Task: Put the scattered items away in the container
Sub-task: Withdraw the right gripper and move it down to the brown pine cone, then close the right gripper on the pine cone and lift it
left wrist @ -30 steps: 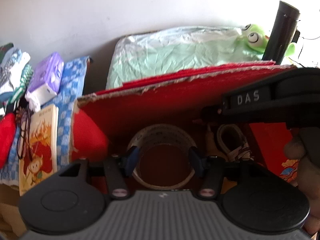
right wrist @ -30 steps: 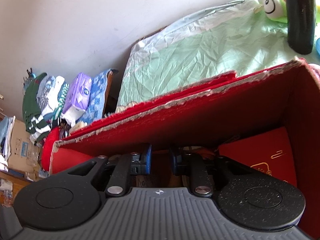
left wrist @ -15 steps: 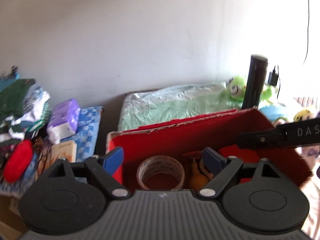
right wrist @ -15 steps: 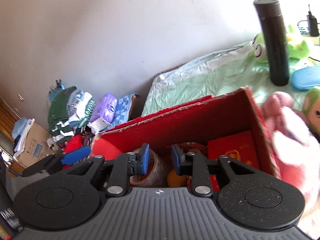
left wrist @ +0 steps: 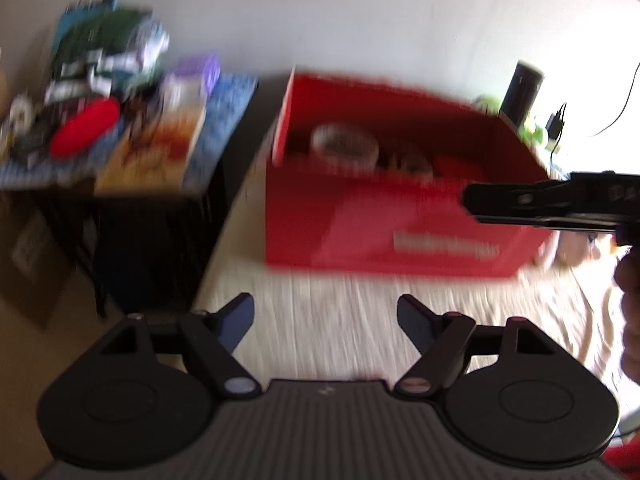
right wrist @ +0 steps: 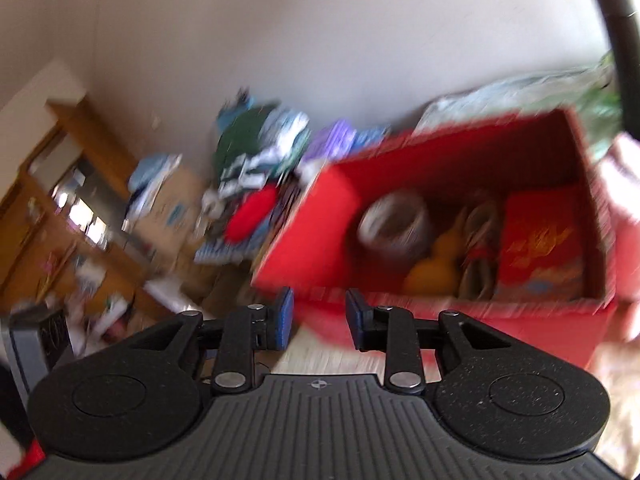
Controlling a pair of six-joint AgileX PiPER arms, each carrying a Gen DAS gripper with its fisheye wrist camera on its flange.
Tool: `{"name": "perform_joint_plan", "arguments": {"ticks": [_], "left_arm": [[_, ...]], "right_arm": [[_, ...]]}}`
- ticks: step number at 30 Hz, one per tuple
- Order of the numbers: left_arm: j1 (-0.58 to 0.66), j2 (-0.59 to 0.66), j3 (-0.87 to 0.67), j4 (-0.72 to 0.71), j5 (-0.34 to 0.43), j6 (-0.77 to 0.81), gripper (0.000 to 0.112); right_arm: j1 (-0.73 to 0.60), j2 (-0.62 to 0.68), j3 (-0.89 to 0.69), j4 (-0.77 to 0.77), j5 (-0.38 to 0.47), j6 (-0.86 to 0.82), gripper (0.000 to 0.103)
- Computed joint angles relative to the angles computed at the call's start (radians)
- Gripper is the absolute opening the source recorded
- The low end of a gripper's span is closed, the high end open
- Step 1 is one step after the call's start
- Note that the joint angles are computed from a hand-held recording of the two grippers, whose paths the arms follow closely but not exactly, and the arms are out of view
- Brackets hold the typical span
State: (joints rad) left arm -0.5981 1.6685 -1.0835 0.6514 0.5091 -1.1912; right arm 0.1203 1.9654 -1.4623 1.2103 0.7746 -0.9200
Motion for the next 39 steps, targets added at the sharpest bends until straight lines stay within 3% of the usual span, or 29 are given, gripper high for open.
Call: {"name": "perform_joint_plan", "arguments": {"ticks": [4,9,15,20,23,39], "left_arm": [[-0.047,-0.023,0.056,-0.069,0.015,-0.029,0.078],[-0.067,0.034,0.051,-0.179,0.038,0.002,0.061],[-0.075,0.065,0.058,-0.147,0.012,-0.054,0.061],[-0.082,0.087,0.035,-0.204,-0.009,0.017,0.06],[-0.08,0.118,0.012,-0.257,-0.008,0.081,0.058],[-0.059,0.179,-0.054,-0.397,-0.06,0.266,0.055]], "right_arm": [[0.043,0.042,-0.011,-0.086,0.043,0.028,0.031],[0.088,0.126,-0.091,-0.214,0.119,0.166,0.037],[0.109,0.127,-0.061,-0.276,0.133,0.237,0.037],[0.091,0.15,-0.062,-0.304,0.197,0.288,0.037],[0.075,0.154,-0.06,-0.313,0.23,0.299,0.045],[-0.001,0.168,-0.076,-0.303,0.323,0.306,0.046]]}}
